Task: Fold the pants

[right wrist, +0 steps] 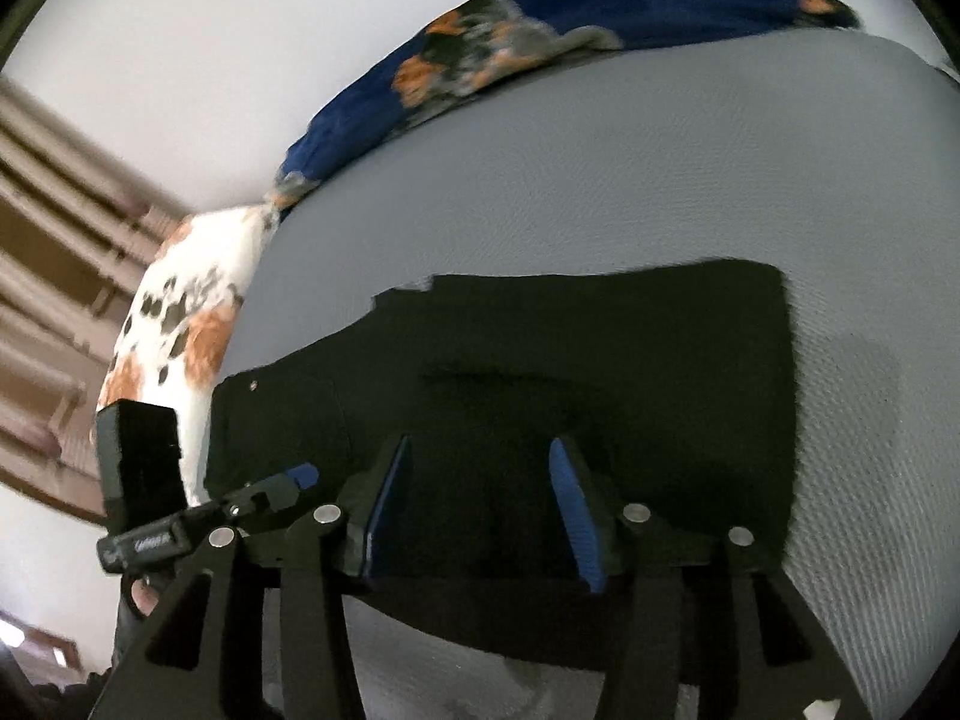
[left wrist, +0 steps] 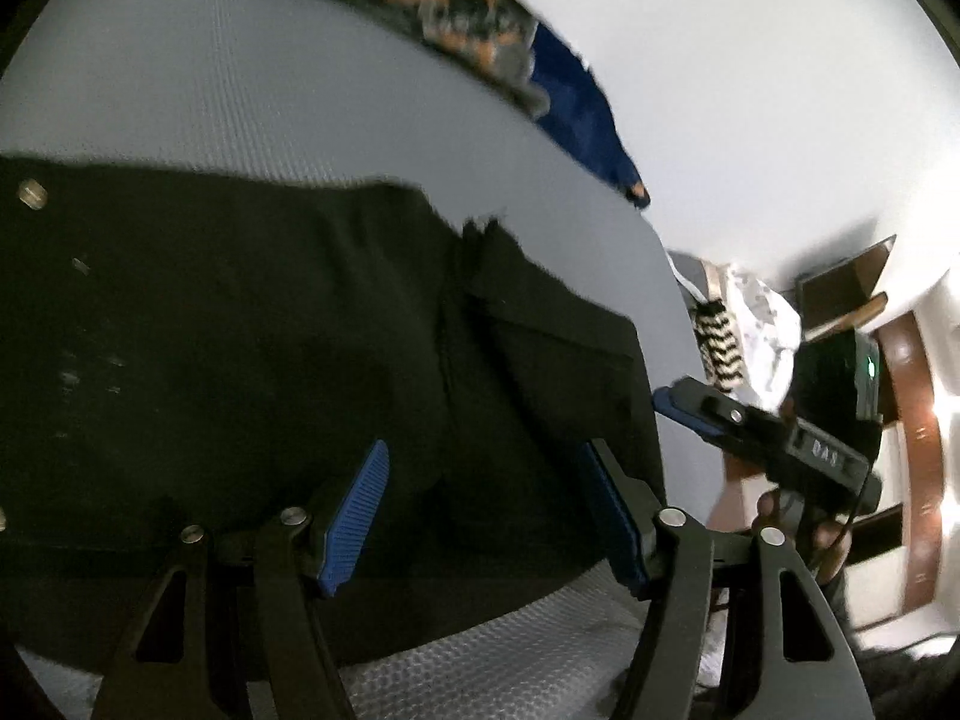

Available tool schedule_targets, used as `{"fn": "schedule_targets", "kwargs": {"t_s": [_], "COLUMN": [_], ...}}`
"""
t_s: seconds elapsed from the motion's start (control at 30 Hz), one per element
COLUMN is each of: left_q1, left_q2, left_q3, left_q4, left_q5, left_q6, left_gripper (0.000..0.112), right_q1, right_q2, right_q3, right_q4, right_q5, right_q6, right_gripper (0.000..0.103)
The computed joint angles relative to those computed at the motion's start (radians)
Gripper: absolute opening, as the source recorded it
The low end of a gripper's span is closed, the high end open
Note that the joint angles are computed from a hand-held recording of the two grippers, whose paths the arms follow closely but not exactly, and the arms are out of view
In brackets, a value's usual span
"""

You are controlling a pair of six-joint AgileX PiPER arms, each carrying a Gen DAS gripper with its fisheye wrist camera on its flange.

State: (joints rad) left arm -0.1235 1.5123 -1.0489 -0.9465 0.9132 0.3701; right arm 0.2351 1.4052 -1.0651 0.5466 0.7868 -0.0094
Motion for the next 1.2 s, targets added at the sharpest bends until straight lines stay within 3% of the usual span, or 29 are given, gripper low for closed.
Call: {"fn": "schedule_targets", "kwargs": {"t_s": [0.1, 0.27, 0.3, 0.57, 0.97, 1.1, 1.17, 1.2], "left_q1": [0.002, 0.006, 0.005, -0.006, -0.051, -0.055, -0.067, -0.071], "left_q2": [0.054, 0.084, 0.084, 0.151, 0.239, 0.26, 0.25, 0.249], "left_q3": [-0.029, -0.051, -0.055, -0.095, -0.159, -0.147, -0.133, -0.13], "left_q4": [-0.01, -0.04, -0.037, -0.026, -0.074, -0.145, -0.157, -0.157], "left_q5": [0.014, 0.019, 0.017, 0.065, 0.062, 0.113, 0.099, 0.089], "left_q6": [-0.024, -0.037, -0.039, -0.047, -0.004, 0.043, 0.065, 0.059], "left_gripper": [0.065, 0.065, 0.065, 0.065, 0.065, 0.065, 0.063, 0.055], "right_q1": [-0.088, -0.156, -0.158, -0.149, -0.212, -0.214, -0.21, -0.208], "right_q2": [-0.038, -0.081, -0.081, -0.058, -0.049, -0.052, -0.057, -0.059], "right_q3": [0.06, 0.128, 0.135, 0.145, 0.167, 0.175, 0.179, 0.181], "right_q4": [0.154, 0.291, 0.297, 0.272, 0.311, 0.317, 0.313, 0.309], "right_q5": [0.054, 0.066, 0.058, 0.014, 0.016, 0.014, 0.01, 0.009], "right_q6": [-0.162, -0.293, -0.294, -0.263, -0.275, -0.274, -0.269, -0.266], "right_gripper": [0.048, 0.051, 0.056, 0.056, 0.056, 0.057, 0.057, 0.057]}}
